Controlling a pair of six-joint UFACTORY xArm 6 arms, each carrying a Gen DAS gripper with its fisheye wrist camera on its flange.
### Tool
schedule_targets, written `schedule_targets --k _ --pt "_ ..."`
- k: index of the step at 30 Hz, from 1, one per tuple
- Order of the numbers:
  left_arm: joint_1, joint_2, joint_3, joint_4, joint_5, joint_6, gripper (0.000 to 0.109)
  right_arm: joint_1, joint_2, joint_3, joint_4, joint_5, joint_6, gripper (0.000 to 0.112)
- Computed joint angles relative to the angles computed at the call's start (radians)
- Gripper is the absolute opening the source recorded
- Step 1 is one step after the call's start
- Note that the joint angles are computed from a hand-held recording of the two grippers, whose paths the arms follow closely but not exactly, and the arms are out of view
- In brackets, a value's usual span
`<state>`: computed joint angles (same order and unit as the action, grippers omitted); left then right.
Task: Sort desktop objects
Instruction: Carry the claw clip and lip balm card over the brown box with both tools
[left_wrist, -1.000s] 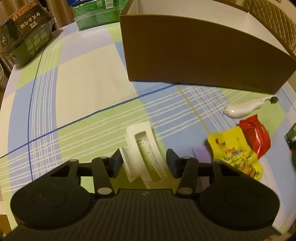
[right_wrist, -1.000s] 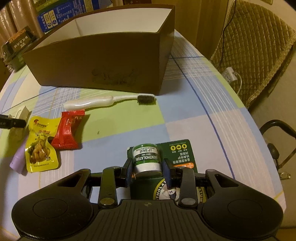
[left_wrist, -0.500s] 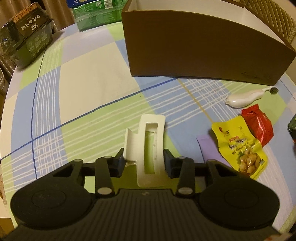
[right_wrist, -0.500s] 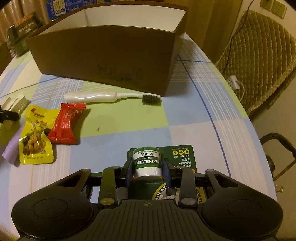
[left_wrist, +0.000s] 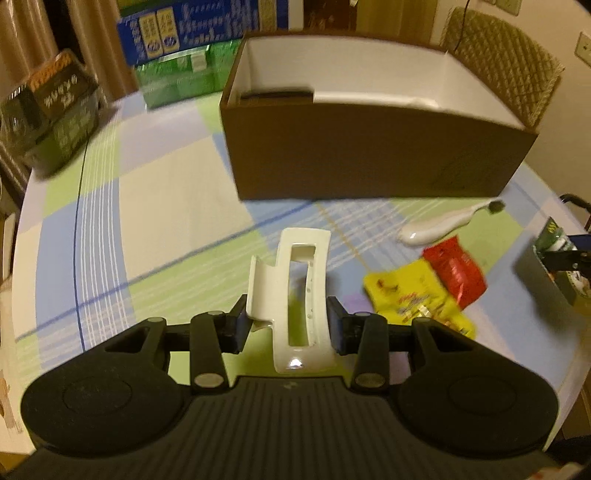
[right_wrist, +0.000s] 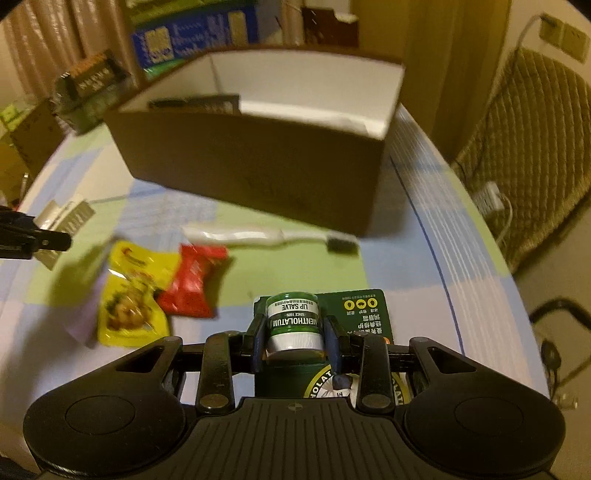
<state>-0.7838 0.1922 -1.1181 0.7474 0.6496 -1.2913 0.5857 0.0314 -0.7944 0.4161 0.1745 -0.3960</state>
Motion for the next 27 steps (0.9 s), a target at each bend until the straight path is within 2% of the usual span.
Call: schedule_targets --k 12,19,27 --pt "0.016 0.023 -0.126 0.089 -0.012 0.018 0.037 0.032 0.007 -0.161 0.324 0.063 -0.376 0.030" --pt "0.043 0.105 -0.261 0.101 -0.040 0.065 0.037 0.033 0.093 -0.310 0.351 0.057 -0.431 0.030" --pt "0.079 0.239 -0.450 0.030 -0.060 0.165 0.037 0.015 0.239 -0.507 0.338 0.081 -0.428 0.030"
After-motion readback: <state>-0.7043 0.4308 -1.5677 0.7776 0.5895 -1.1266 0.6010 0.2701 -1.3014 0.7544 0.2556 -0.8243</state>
